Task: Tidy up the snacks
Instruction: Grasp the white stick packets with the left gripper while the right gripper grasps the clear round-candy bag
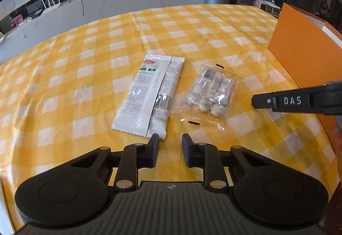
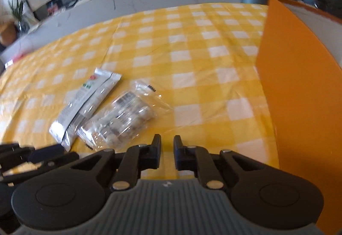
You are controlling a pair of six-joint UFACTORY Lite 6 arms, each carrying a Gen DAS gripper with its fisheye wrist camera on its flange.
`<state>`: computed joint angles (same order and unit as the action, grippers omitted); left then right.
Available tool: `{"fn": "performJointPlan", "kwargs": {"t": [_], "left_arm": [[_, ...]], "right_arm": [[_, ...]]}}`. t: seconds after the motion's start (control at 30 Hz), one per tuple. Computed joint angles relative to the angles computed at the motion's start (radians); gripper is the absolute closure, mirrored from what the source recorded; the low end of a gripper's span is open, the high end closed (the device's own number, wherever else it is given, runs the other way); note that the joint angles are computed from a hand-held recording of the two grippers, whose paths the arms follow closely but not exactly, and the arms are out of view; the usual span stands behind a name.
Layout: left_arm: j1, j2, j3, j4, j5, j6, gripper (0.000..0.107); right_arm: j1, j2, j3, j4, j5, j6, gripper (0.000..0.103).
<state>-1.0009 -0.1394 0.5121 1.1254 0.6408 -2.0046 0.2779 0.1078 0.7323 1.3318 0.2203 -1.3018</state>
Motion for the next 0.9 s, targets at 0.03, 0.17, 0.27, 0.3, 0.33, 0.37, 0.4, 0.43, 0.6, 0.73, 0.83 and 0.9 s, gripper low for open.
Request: {"fn": "performJointPlan", "kwargs": {"t": [0.03, 0.17, 0.27, 0.3, 0.33, 0.37, 0.4, 0.43, 0.6, 0.73, 0.83, 0.9], "left_arm": [[-0.027, 0.005, -0.001, 0.024, 0.037, -0.032, 0.075], [-0.038, -0.005, 0.014, 0.053, 0.104, -0.01, 0.053], [0.008, -0.029, 0.011, 0.112, 0.054, 0.011, 0.053], [0.024, -0.032, 0.009, 0.14, 0.026, 0.009, 0.054], [0.042, -0.032, 0.008, 0.17, -0.01, 0.0, 0.055], [0.059, -0.024, 0.009, 0.203, -0.048, -0.014, 0.057], [0.073, -0.011, 0.011, 0.238, -0.078, -0.036, 0.057], [0.083, 0.012, 0.019, 0.264, -0.096, -0.06, 0.057], [0.151, 0.026, 0.013, 0.38, -0.175, -0.17, 0.057], [0.184, 0.046, 0.028, 0.416, -0.22, -0.174, 0.057], [0.188, 0.038, 0.028, 0.471, -0.278, -0.214, 0.057], [0.165, 0.046, 0.034, 0.489, -0.283, -0.226, 0.057]], "right_arm": [[-0.016, -0.006, -0.003, -0.007, 0.013, 0.013, 0.083], [-0.016, -0.059, -0.027, 0.085, 0.068, -0.019, 0.054], [0.035, -0.056, -0.005, 0.077, 0.067, 0.04, 0.049], [0.05, -0.056, -0.003, 0.079, 0.068, 0.052, 0.049], [0.061, -0.051, 0.003, 0.077, 0.067, 0.067, 0.047], [0.07, -0.044, 0.01, 0.073, 0.063, 0.086, 0.043], [0.075, -0.036, 0.016, 0.077, 0.06, 0.095, 0.041], [0.075, -0.023, 0.025, 0.094, 0.06, 0.088, 0.038], [0.09, 0.024, 0.074, 0.001, 0.044, 0.191, 0.037], [0.09, 0.022, 0.069, -0.018, 0.023, 0.198, 0.033], [0.082, 0.029, 0.073, -0.019, 0.024, 0.198, 0.033], [0.083, 0.034, 0.078, -0.028, 0.02, 0.202, 0.033]]}}
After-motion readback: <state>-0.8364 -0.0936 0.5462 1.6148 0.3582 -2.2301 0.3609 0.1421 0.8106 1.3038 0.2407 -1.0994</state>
